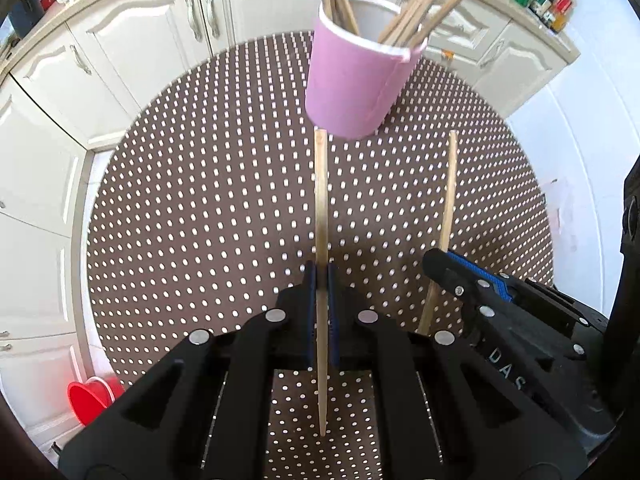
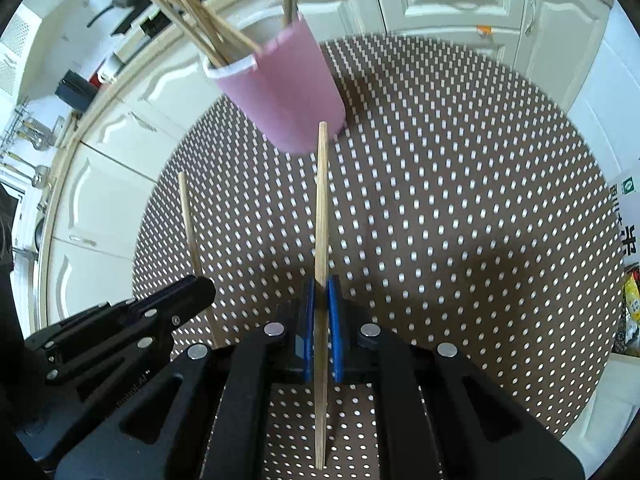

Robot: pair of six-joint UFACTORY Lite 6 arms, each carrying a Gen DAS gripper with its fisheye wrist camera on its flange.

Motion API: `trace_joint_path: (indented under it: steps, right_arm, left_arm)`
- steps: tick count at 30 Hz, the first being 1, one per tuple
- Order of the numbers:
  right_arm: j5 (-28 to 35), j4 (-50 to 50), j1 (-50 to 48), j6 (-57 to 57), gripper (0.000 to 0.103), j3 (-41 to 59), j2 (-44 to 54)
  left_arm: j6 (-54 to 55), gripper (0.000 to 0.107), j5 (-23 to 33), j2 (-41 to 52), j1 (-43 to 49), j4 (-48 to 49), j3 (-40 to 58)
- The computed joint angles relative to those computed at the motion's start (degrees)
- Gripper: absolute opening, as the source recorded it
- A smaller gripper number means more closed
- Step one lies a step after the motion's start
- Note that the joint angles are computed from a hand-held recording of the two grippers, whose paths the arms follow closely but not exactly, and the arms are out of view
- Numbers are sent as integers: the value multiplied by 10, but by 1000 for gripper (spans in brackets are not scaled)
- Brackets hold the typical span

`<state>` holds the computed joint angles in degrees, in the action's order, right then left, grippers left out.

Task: Organize utensils
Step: 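Lift the held chopsticks upright with both grippers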

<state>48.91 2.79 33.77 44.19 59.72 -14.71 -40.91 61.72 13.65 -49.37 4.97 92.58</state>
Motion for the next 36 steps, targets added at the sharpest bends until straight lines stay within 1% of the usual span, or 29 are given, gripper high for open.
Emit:
trace_joint_path:
  steps: [2,3,4,7,8,10,13,14,24,31,33,36]
  right_arm:
    - [6,-18,4,16,6,17,-6]
    - [10,-28,7,24,6,25,-8]
    - [15,-34,7,27,6,31,-13]
    - [25,-52,7,35,6,43,-25]
    - [28,-59,9,40,6,53,-24]
    - [32,-68,10,45,6,72,-18]
    - [42,-83,11,52,6,104,-12]
    - [44,-88,12,53,6,127,5]
    - [75,-129,-1,42,6,251,43]
    - [87,-143,-22,20,6,325,65]
    - [90,-147,-26,16,6,347,74]
    - [93,-149,-32,11,6,373,85]
  left_arm:
    - [-5,6,0,-7,1,9,6]
    - [-8,6,-16,-10,4,16,-12]
    - [-19,6,-9,-14,0,34,-5]
    - [-19,6,3,-8,2,45,29]
    - [-23,6,7,-10,-1,52,36]
    - [-24,6,-2,-12,1,65,34]
    - [-29,6,6,-12,-6,79,57]
    - [-26,6,-4,-12,-2,82,52]
    - [-18,6,27,46,-8,105,191]
    - [-10,6,63,81,-16,132,304]
    - [-3,6,81,99,-18,144,348]
    - [7,6,88,110,-17,145,382]
